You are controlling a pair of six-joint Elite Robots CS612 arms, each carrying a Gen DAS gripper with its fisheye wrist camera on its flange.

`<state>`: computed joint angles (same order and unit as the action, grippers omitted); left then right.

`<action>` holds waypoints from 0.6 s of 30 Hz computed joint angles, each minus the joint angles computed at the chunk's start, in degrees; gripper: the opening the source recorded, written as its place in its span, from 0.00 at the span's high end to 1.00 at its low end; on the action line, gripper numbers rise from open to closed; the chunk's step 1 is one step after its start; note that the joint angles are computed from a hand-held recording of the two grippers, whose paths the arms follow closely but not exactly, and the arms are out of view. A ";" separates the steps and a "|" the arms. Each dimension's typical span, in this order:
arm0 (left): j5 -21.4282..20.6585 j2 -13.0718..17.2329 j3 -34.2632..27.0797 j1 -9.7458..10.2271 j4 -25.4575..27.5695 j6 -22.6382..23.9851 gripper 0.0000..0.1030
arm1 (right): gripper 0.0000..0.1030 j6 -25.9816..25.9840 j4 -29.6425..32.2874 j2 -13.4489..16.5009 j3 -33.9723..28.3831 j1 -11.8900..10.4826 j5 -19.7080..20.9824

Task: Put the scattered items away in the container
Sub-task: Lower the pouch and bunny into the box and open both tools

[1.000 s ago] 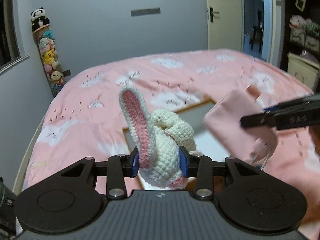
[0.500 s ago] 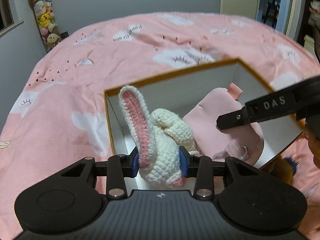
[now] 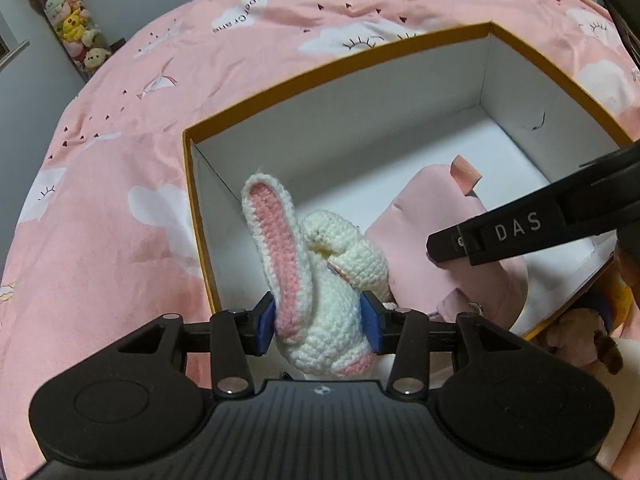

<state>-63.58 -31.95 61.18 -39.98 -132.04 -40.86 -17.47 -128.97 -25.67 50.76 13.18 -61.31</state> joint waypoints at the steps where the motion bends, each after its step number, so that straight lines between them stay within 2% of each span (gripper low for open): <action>1: -0.39 -0.14 0.17 0.05 -0.23 0.15 0.49 | 0.61 -0.66 0.38 0.00 -0.16 0.03 -0.23; 7: -0.45 -1.71 1.91 0.08 -2.76 0.57 0.49 | 0.58 -5.38 1.91 -0.40 -0.47 0.47 -3.64; 11: -1.30 -2.11 2.01 0.20 -2.40 0.96 0.63 | 0.57 -7.38 1.42 -0.62 -0.09 0.76 -6.15; 14: -0.89 -2.15 2.32 0.17 -2.81 0.89 0.69 | 0.60 -7.96 1.51 -0.45 -0.34 0.94 -7.49; 18: -0.93 -2.35 3.10 0.24 -4.06 0.53 0.71 | 0.64 -8.64 3.46 -0.06 -1.38 1.06 -8.03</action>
